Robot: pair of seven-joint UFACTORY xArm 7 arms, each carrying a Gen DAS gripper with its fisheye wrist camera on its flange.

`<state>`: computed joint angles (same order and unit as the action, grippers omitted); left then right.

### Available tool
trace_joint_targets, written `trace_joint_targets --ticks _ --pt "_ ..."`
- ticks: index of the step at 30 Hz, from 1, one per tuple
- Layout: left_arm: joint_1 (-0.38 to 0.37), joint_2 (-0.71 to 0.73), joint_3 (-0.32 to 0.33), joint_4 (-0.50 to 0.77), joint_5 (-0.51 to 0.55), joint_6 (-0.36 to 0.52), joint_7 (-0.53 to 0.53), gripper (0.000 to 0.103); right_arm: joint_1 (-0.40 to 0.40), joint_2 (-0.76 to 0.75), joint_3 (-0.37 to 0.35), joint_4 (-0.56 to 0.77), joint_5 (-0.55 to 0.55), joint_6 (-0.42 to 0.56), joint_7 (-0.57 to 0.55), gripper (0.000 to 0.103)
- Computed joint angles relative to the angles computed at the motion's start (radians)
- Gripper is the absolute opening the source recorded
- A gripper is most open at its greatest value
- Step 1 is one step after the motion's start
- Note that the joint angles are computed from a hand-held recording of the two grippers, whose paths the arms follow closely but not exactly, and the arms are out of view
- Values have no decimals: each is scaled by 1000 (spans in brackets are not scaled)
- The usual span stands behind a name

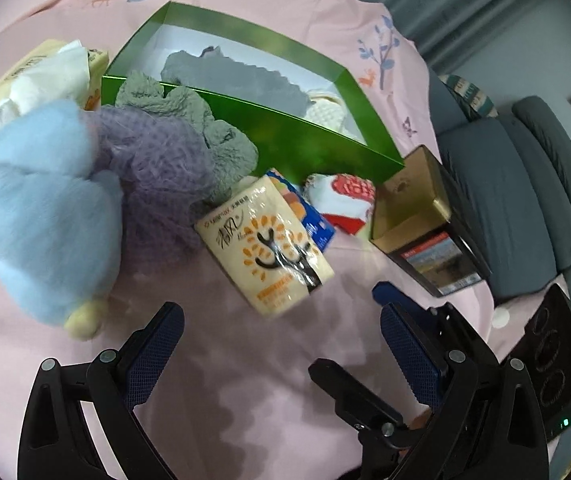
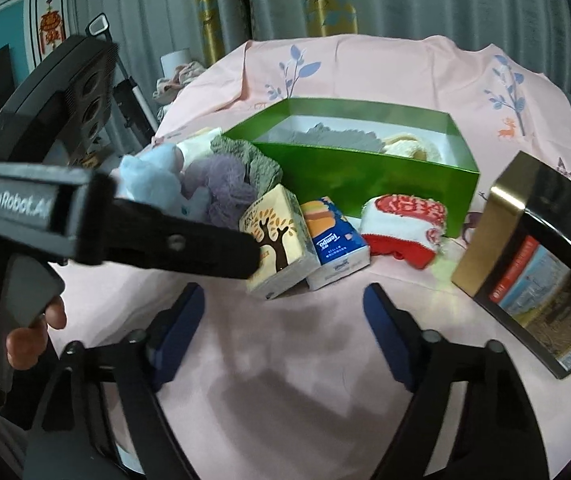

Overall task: Organize soft objects
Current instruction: 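Move the right gripper toward the tissue pack with the tree print, then grasp the tree-print tissue pack with the right gripper and lift it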

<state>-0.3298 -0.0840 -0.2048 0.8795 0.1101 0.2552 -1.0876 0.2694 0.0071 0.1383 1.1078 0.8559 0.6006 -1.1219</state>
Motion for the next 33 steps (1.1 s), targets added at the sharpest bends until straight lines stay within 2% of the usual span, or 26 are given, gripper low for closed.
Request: trace_joint_targets --ticks 3,6,8,10,11,13,15,19,23,30,33 --pt "18 19 1 2 49 -15 -58 99 3 26 6 28 -12 -4 1 70" --pt "12 36 16 -3 2 -54 -25 99 -2 56 13 69 -27 10 14 70" --pt "13 48 18 8 19 -64 -23 98 -7 77 19 97 -34 24 19 69" --pt "10 59 21 20 24 -70 -16 94 -12 105 26 130 -53 40 36 61" --pt "8 62 23 21 11 -80 -5 92 -16 115 29 142 -59 50 43 59" --pt "1 67 29 15 -57 -103 49 78 -25 135 36 163 -66 79 60 48" --pt "-3 75 31 18 -98 -104 79 74 -29 149 42 176 -80 97 78 45" --pt "-10 89 31 22 -199 -111 160 67 -42 163 50 193 -91 131 100 32" --pt "-13 93 30 30 -277 -102 230 63 -58 173 50 211 -77 182 118 28" --pt "-21 56 25 22 -222 -72 196 62 -66 126 46 180 -49 211 116 26" --pt "-17 20 10 16 -131 -55 127 62 -64 84 34 161 -31 229 109 25"
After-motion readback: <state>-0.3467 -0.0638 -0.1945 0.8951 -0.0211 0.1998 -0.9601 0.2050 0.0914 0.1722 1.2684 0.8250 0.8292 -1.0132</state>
